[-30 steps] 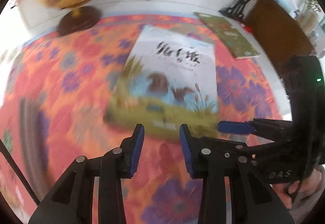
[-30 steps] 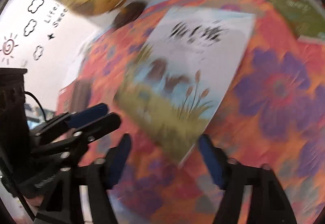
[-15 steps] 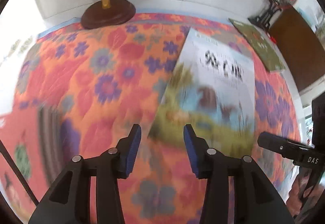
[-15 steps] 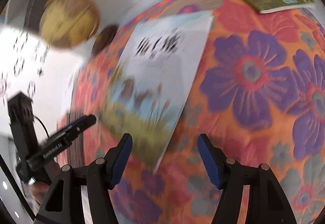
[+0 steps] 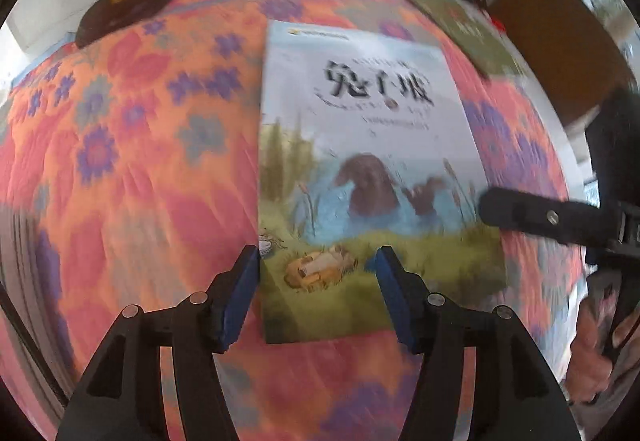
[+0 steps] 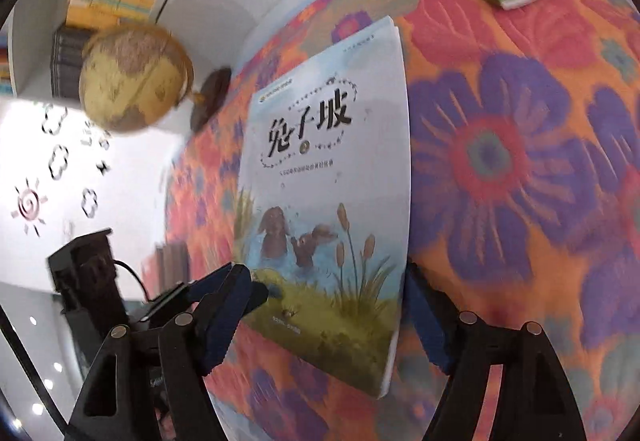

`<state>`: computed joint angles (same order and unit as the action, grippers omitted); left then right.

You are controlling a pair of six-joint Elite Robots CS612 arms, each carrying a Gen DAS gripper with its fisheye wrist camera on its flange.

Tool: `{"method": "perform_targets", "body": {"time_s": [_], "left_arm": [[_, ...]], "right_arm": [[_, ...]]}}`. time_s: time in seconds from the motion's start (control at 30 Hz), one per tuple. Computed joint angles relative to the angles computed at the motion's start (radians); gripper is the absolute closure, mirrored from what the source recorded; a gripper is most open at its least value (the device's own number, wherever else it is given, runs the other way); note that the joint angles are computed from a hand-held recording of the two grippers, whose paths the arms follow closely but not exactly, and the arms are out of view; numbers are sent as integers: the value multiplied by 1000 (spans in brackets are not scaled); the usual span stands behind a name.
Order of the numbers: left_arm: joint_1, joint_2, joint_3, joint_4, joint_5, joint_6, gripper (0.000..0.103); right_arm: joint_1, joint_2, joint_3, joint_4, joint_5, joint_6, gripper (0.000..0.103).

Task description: Organize books

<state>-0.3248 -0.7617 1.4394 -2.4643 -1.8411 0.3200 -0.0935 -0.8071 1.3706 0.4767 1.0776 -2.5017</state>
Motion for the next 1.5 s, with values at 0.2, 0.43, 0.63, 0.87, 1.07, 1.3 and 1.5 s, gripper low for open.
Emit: {"method": "perform_targets", "body": {"time_s": [0.2, 0.43, 0.63, 0.87, 1.07, 1.3, 1.5], "left_arm": [[24, -45, 58, 141, -84, 14, 44], [63, 54, -133, 382, -274, -110, 29], [43, 52, -138, 391, -265, -4, 1], [23, 40, -111, 308, -203, -21, 1], [87, 106, -200, 411, -459, -148, 1], [80, 88, -188, 436, -392, -114, 42], [91, 103, -201, 480, -470, -100, 62]], "right_arm": [[12, 0, 26, 173, -31, -268, 28], [-60, 21, 56, 66, -289, -195, 8], [-77, 37, 44, 4, -381, -130, 0], [-78, 58, 8, 27, -389, -174, 0], [-79, 90, -40, 107, -414, -238, 0], [-79, 98, -48, 118, -427, -279, 0], [-64, 71, -20, 59, -372, -322, 6]]}}
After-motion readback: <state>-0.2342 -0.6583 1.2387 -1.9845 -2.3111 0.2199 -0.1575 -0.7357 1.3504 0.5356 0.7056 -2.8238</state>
